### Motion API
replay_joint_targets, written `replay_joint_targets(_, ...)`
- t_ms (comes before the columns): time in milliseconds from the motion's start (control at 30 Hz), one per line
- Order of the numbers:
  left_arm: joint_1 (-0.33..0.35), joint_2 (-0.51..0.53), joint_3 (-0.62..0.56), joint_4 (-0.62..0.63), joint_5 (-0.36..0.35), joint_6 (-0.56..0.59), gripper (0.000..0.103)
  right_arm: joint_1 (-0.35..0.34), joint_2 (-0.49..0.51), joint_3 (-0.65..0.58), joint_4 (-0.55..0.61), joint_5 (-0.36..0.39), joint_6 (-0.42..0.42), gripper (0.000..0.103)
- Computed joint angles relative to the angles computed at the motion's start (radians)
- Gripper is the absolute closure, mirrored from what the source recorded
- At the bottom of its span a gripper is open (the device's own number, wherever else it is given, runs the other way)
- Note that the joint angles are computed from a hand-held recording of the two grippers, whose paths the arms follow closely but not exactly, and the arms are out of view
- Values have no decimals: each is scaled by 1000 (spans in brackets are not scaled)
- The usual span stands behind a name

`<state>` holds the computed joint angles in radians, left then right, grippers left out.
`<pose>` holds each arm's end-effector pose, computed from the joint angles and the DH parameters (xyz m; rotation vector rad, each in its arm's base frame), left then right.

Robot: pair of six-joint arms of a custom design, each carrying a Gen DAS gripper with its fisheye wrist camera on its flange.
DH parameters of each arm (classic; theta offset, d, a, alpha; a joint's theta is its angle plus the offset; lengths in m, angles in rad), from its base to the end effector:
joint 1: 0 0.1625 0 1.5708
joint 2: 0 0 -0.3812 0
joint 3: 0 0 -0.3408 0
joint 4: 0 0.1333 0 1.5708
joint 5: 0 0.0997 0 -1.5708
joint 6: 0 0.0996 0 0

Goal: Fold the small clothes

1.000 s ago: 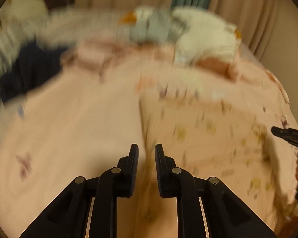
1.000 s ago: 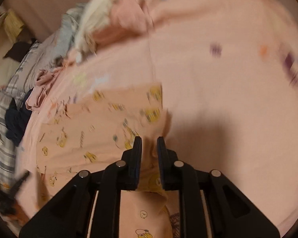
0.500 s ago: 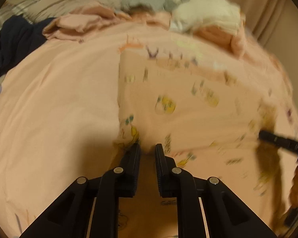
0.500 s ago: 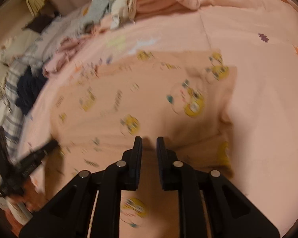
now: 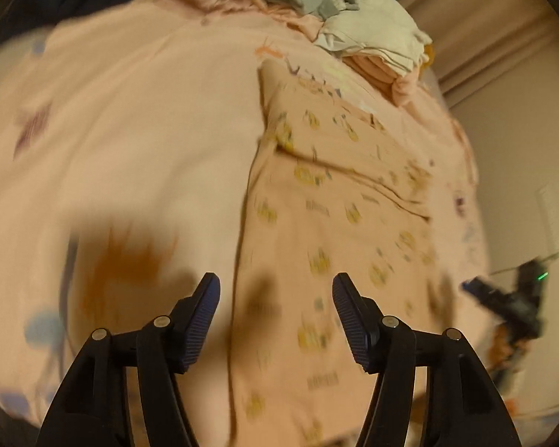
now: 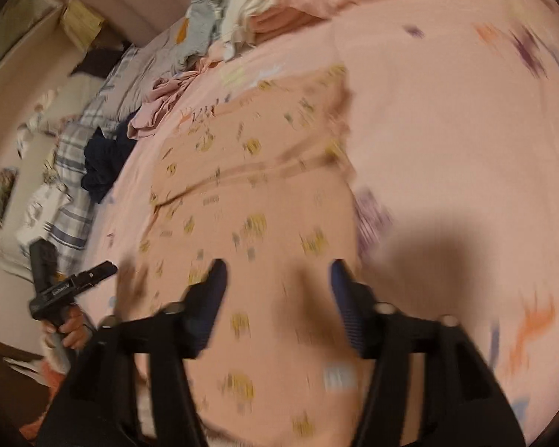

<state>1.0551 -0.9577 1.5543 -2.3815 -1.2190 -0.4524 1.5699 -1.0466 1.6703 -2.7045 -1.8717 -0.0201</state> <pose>-0.1592 -0.6208 0.2126 0.0362 2.8856 -0.5131 0.1032 -0.6010 0.2591 -0.0823 -2.7532 0.7130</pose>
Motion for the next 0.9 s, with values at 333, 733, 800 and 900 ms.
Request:
replay_joint_targets(333,76,-91,309,-253,-316,-73,38,-164,-237,408,-89,189,82,42)
replay_joint_targets(733,45,-20,361,-423,-425,-150,41,-162,-128,489,-273,396,119,51)
replay_joint_targets(800,29,-29,370,-439,-378,-144,49,-161,-119,476,-270,413,143,51)
replay_joint_targets(900,-15,-26,354,-397,-249,-132,61,-164,-113,462,-272,433,179,51)
